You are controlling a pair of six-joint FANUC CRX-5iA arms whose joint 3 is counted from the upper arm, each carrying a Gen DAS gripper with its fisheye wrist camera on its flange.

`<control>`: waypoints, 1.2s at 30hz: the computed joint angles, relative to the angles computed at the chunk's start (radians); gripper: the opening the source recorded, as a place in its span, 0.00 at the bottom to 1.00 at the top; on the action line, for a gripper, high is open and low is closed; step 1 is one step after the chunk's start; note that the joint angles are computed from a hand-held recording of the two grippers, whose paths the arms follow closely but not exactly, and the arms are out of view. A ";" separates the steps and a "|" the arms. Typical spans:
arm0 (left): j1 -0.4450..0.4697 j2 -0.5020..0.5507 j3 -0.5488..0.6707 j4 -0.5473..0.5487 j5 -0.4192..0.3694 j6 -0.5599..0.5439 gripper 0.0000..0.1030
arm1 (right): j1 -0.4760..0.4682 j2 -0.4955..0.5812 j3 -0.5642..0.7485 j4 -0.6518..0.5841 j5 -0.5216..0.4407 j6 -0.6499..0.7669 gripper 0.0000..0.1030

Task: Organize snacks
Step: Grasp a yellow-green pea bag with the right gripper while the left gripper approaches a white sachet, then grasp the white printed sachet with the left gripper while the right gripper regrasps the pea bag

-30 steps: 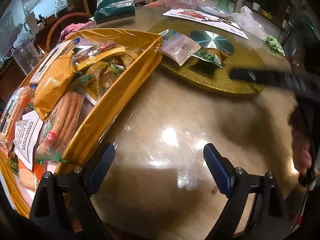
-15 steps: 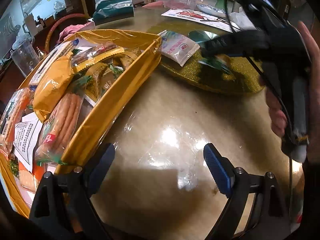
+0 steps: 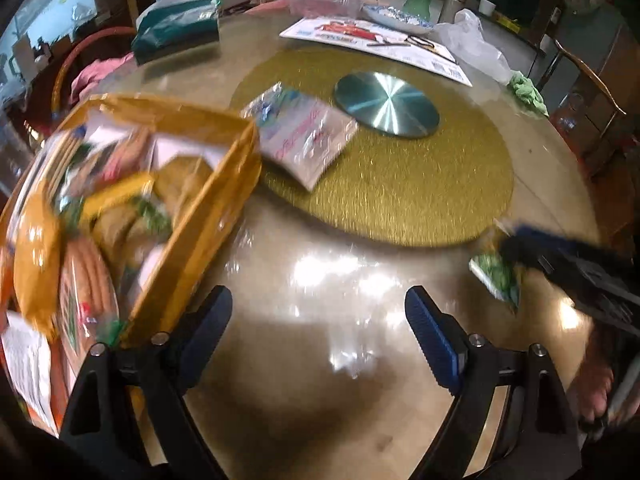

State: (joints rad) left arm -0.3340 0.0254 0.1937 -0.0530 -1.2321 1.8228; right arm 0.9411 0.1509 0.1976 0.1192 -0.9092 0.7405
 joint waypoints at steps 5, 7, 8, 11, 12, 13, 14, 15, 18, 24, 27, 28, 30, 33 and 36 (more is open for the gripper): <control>0.048 0.029 0.039 0.019 -0.003 0.012 0.80 | 0.009 -0.113 -0.150 -0.036 0.129 -0.073 0.56; 0.069 0.032 0.041 0.030 0.003 0.017 0.79 | 0.024 -0.118 -0.161 -0.030 0.143 -0.073 0.56; 0.079 0.034 0.043 0.036 0.005 0.023 0.79 | 0.027 -0.109 -0.151 -0.029 0.139 -0.067 0.57; 0.103 0.045 0.052 0.069 -0.001 0.060 0.79 | 0.035 -0.066 -0.098 -0.011 0.108 -0.050 0.69; 0.112 0.049 0.051 0.099 0.003 0.065 0.79 | 0.039 -0.050 -0.079 0.001 0.091 -0.053 0.73; 0.116 0.057 0.054 0.123 0.005 0.066 0.80 | 0.042 -0.028 -0.052 0.014 0.069 -0.052 0.74; 0.115 0.068 0.068 0.131 -0.003 0.077 0.80 | 0.045 -0.013 -0.035 0.029 0.054 -0.053 0.76; 0.111 0.079 0.083 0.133 -0.011 0.095 0.80 | 0.052 0.011 -0.013 0.060 0.036 -0.058 0.76; 0.110 0.144 0.162 0.150 -0.062 0.120 0.81 | 0.077 0.047 0.011 0.150 -0.019 -0.087 0.75; 0.094 0.281 0.352 0.080 -0.177 0.206 0.81 | 0.145 0.057 -0.039 0.357 -0.116 -0.137 0.46; 0.084 0.333 0.431 0.045 -0.221 0.239 0.81 | 0.149 -0.001 -0.117 0.369 -0.085 -0.175 0.39; 0.086 0.350 0.452 0.049 -0.232 0.251 0.81 | 0.149 -0.023 -0.144 0.375 -0.078 -0.189 0.37; 0.076 0.385 0.510 0.024 -0.265 0.277 0.81 | 0.148 -0.053 -0.180 0.377 -0.064 -0.212 0.34; 0.051 0.434 0.587 -0.032 -0.325 0.280 0.80 | 0.148 -0.094 -0.228 0.382 -0.049 -0.244 0.32; 0.003 0.440 0.601 -0.113 -0.350 0.209 0.73 | 0.149 -0.125 -0.265 0.387 -0.037 -0.265 0.31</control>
State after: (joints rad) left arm -0.3310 0.4652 0.7951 -0.1664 -1.5817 2.0321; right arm 1.0897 0.0257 -0.0672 0.5065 -0.9463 0.4751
